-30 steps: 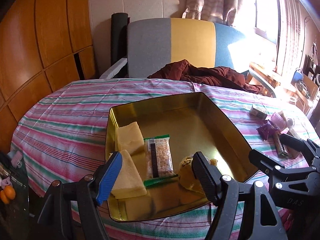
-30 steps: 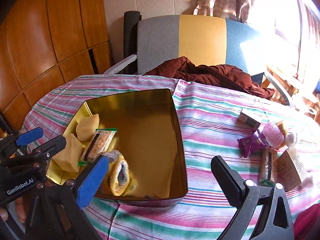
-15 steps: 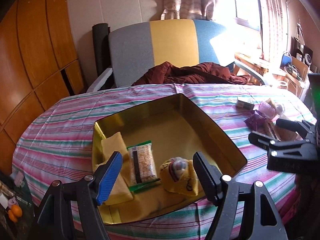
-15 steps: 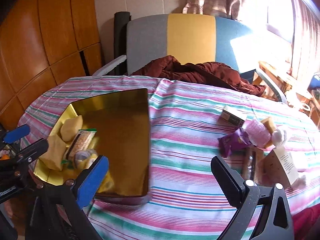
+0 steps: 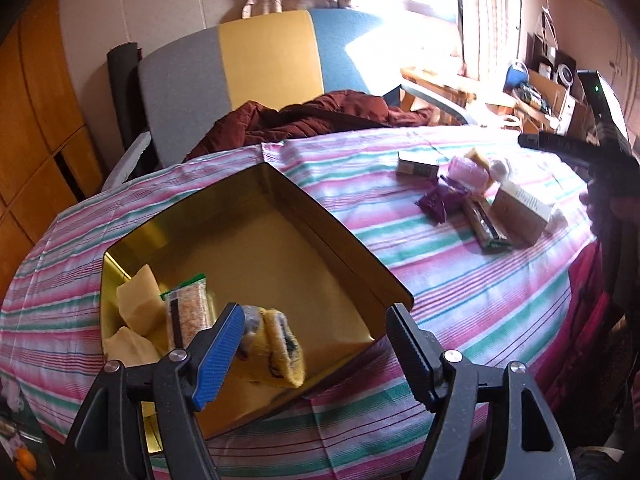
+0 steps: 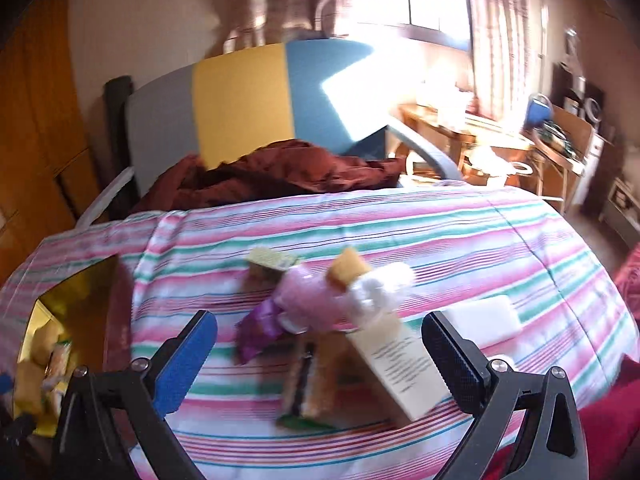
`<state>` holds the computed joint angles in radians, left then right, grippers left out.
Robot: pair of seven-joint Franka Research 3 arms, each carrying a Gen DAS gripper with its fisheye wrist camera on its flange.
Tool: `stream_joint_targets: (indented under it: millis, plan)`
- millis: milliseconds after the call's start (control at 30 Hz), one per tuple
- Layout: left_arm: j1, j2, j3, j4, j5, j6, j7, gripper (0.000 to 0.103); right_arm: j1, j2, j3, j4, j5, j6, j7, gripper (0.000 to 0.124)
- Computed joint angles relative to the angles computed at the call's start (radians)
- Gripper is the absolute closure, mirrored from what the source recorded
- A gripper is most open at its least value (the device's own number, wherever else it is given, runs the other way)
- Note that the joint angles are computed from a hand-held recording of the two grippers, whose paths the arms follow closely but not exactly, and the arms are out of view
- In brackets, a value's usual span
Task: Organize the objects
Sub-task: 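Move both tools back from the tray to the pile of items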
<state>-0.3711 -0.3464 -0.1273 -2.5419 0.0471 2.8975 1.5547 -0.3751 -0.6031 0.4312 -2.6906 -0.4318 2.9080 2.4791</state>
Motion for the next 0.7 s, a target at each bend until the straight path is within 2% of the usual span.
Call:
stream_joint_targets:
  millis: [67, 100, 167, 267, 400, 600, 700]
  plan:
    - [-0.059, 0.02, 0.039, 0.023, -0.065, -0.032, 0.056, 0.029, -0.076, -0.014, 0.004, -0.013, -0.019, -0.006, 0.034, 0.021]
    - [-0.066, 0.03, 0.039, 0.035, -0.084, -0.045, 0.07, 0.029, -0.1, -0.013, -0.003, -0.017, -0.02, -0.012, 0.047, 0.021]
    - [-0.068, 0.053, 0.026, 0.06, -0.107, -0.059, 0.088, 0.029, -0.104, 0.0, -0.05, -0.036, 0.008, -0.001, 0.065, 0.021]
    - [-0.084, 0.098, 0.014, 0.111, -0.161, -0.078, 0.135, 0.029, -0.045, 0.012, -0.146, -0.066, 0.104, 0.017, 0.07, 0.021]
    - [-0.072, 0.171, -0.035, 0.187, -0.186, -0.096, 0.159, 0.029, -0.022, 0.011, -0.175, -0.083, 0.173, 0.041, 0.041, 0.021]
    - [-0.041, 0.283, -0.109, 0.306, -0.15, -0.107, 0.156, 0.03, 0.051, 0.026, -0.233, -0.1, 0.295, 0.066, -0.05, 0.021]
    - [-0.025, 0.356, -0.139, 0.382, -0.102, -0.14, 0.12, 0.03, 0.073, 0.033, -0.247, -0.102, 0.341, 0.071, -0.093, 0.021]
